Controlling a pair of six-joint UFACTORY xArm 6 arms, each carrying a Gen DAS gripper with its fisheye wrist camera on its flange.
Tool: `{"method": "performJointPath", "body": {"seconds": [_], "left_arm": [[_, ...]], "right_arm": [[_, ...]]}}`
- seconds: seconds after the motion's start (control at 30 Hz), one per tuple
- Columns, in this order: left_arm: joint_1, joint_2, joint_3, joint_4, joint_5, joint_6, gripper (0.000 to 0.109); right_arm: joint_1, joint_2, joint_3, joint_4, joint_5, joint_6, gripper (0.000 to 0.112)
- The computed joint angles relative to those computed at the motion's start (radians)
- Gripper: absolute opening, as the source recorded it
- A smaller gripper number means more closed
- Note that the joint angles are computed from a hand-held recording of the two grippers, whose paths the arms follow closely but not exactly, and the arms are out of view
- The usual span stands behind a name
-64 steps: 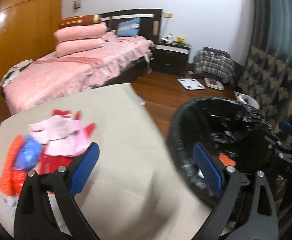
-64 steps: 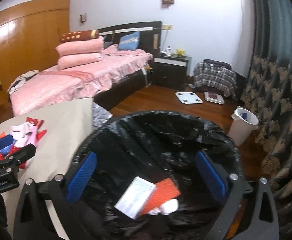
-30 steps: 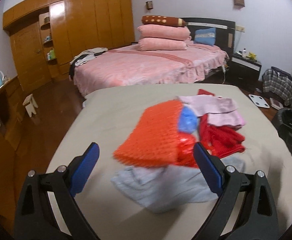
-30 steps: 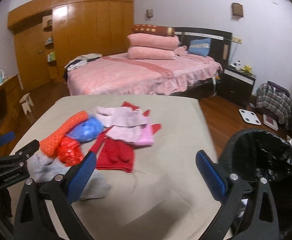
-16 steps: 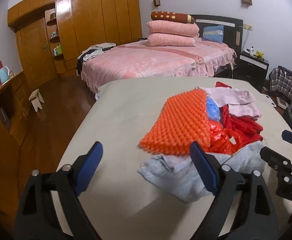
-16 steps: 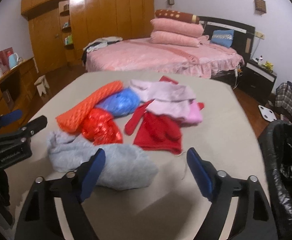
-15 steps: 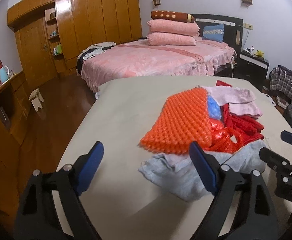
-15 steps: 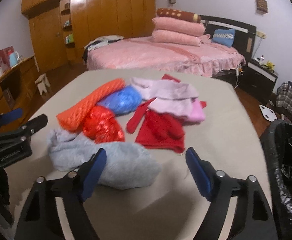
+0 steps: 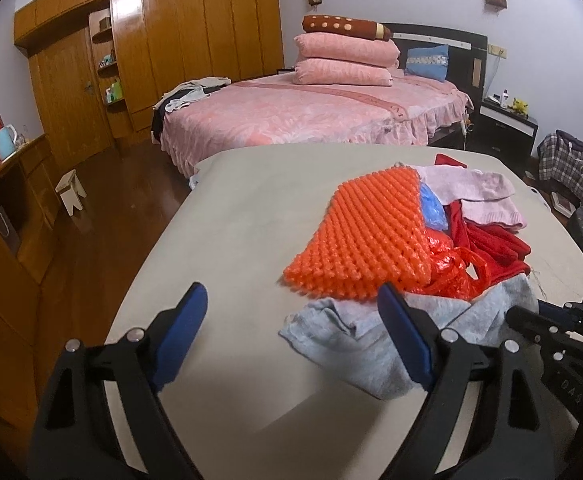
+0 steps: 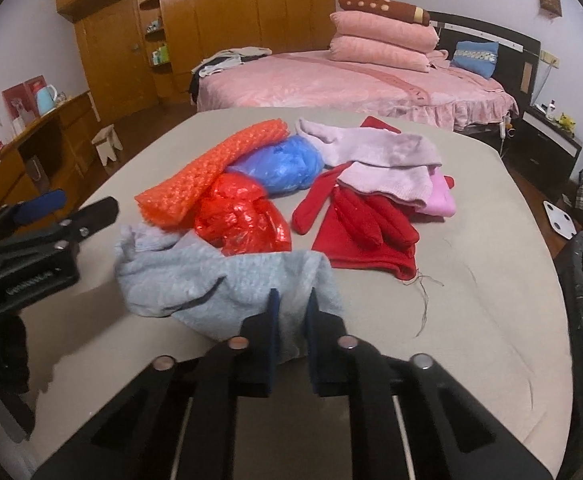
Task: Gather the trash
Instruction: 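Grasp the grey cloth with the right tool and lift it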
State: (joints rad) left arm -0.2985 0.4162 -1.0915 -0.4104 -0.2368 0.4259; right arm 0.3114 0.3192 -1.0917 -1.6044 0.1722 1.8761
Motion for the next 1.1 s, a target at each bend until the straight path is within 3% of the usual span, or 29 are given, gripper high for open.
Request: {"method": "performJointPath", "body": {"seconds": [0.2, 0.5, 0.6, 0.73, 0.8, 0.87, 0.9, 1.07, 1.1], "left_arm": [[-0.028, 0.000, -0.010, -0.080, 0.006, 0.071, 0.085], [-0.060, 0.001, -0.014, -0.092, 0.009, 0.082, 0.085], [-0.070, 0.003, -0.018, -0.120, 0.014, 0.110, 0.085], [-0.085, 0.009, -0.033, -0.205, 0.020, 0.188, 0.085], [-0.091, 0.013, -0.042, -0.255, 0.023, 0.233, 0.085], [-0.093, 0.016, -0.048, -0.294, 0.025, 0.268, 0.085], [-0.093, 0.017, -0.049, -0.293, 0.025, 0.267, 0.085], [-0.075, 0.019, -0.042, -0.209, 0.023, 0.187, 0.085], [-0.072, 0.020, -0.041, -0.187, 0.024, 0.165, 0.085]], "right_arm": [[-0.020, -0.094, 0.070, -0.062, 0.009, 0.064, 0.009], [-0.099, -0.266, 0.230, 0.055, 0.132, -0.011, 0.009], [-0.119, -0.261, 0.227, 0.041, 0.109, -0.005, 0.009], [-0.122, -0.207, 0.172, -0.056, 0.006, 0.046, 0.010], [-0.108, -0.171, 0.142, -0.056, -0.013, 0.026, 0.017], [-0.096, -0.132, 0.117, 0.015, -0.025, -0.057, 0.039], [-0.086, -0.108, 0.106, 0.069, -0.016, -0.114, 0.044], [-0.056, -0.066, 0.083, 0.146, 0.027, -0.178, 0.074], [-0.050, -0.061, 0.079, 0.158, 0.038, -0.187, 0.075]]}}
